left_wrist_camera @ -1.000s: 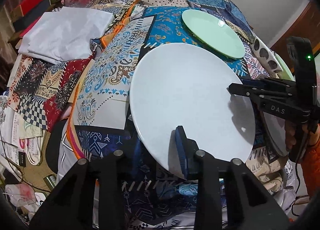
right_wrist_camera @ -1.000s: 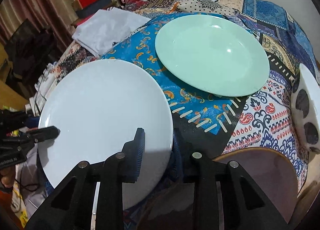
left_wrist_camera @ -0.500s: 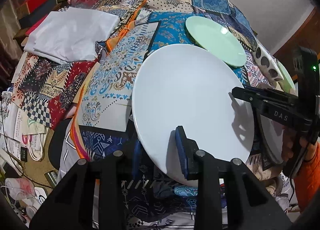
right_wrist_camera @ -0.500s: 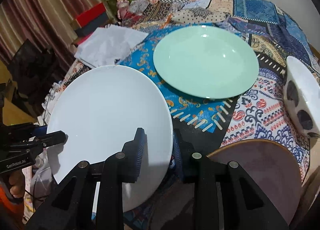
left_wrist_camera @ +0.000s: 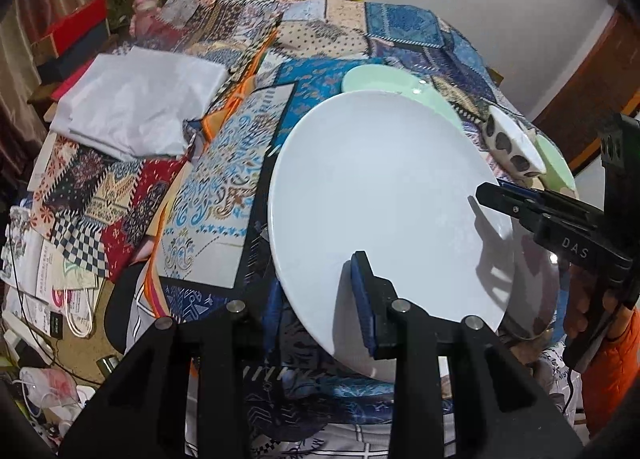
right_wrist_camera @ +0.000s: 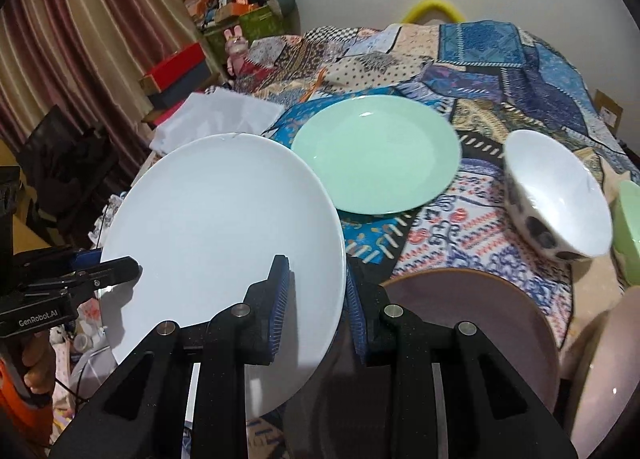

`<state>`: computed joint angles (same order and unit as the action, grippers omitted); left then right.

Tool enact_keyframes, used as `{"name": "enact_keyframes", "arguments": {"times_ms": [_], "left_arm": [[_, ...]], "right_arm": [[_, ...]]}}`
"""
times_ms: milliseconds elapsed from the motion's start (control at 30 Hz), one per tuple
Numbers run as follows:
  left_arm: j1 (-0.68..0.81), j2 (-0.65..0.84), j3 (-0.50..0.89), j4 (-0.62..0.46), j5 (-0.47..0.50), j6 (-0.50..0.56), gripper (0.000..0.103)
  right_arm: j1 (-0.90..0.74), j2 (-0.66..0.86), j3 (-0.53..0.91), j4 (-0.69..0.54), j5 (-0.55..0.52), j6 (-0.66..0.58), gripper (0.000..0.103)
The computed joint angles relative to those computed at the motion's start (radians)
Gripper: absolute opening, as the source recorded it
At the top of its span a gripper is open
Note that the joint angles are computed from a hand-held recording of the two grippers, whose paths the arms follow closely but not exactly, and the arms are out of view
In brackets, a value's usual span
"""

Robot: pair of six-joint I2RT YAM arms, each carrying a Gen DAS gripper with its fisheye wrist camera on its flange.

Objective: Organize plates and bowls

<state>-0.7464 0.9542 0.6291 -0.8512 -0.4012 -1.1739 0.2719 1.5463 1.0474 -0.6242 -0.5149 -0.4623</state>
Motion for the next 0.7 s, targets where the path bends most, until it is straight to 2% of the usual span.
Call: {"name": "enact_keyframes", "arguments": {"times_ms": [400,700], "left_arm": [[-0.102,0.117,0.141,-0.007,-0.059,-0.022,0.032],[-0.156,0.238,0.248,0.007,-0.072,-0.013,0.032]], "right_arm": [[-0.162,-0.089,-0.021,-0.067,-0.072,-0.073,0.026],[-0.290,-0.100,-0.014,-0.119,-0.126,-0.143,0.026]]}}
